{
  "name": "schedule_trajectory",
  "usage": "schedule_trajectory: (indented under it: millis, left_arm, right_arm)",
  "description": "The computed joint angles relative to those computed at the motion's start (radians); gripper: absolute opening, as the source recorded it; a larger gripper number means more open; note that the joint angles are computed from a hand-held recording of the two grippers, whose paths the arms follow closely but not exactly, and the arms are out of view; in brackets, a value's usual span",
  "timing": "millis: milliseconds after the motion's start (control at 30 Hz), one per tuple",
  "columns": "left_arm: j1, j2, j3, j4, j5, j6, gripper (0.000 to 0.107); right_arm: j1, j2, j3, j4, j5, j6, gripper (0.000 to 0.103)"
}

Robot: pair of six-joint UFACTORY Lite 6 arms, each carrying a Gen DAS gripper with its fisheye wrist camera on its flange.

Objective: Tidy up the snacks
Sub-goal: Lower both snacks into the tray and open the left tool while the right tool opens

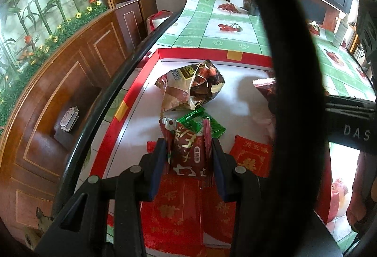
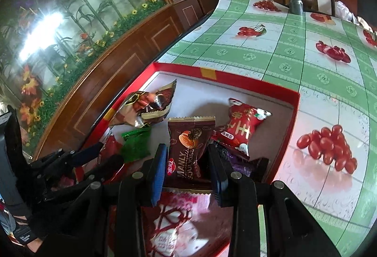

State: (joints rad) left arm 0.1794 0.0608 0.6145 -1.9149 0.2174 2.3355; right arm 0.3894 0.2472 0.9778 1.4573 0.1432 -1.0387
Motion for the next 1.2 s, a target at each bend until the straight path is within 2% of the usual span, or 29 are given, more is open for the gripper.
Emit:
schedule_trajectory:
  millis: [400, 500, 667, 733, 933, 1067, 1100, 1200]
  left_arm:
    - [-0.045, 0.048, 0.047, -0.035, -0.037, 0.008, 0.04]
    - [-0.048, 0.047, 0.048, -0.03, -0.042, 0.004, 0.041]
    - [-0.048, 0.048, 0.047, -0.029, -0.04, 0.0, 0.042]
    - [-0.049, 0.045, 0.043, -0.001, -0.038, -0.03, 0.045]
    - [-0.072, -0.01, 0.005, -0.035, -0.055, -0.013, 0.047]
    - [-0.088, -0.058, -0.024, -0.013, -0.069, -0.044, 0.06]
    - [-0.089, -0.074, -0.034, 0.002, -0.07, -0.062, 0.065]
    - [-0.093, -0.118, -0.06, 0.043, -0.071, -0.108, 0.072]
  right_arm:
    - [0.012, 0.1, 0.119, -0.322, 0.002, 0.307, 0.034]
    - [0.004, 0.096, 0.111, -0.229, 0.009, 0.221, 0.035]
    - [0.0, 0.052, 0.076, -0.203, -0.001, 0.198, 0.035]
    - [0.004, 0.009, 0.04, -0.209, -0.017, 0.206, 0.035]
    - [0.004, -0.137, -0.092, -0.059, -0.029, 0.075, 0.035]
    - [0.001, -0.215, -0.161, -0.008, -0.025, 0.035, 0.035]
    - [0.002, -0.235, -0.179, -0.029, -0.024, 0.056, 0.036]
    - [0.01, -0.276, -0.21, -0.113, -0.029, 0.144, 0.042]
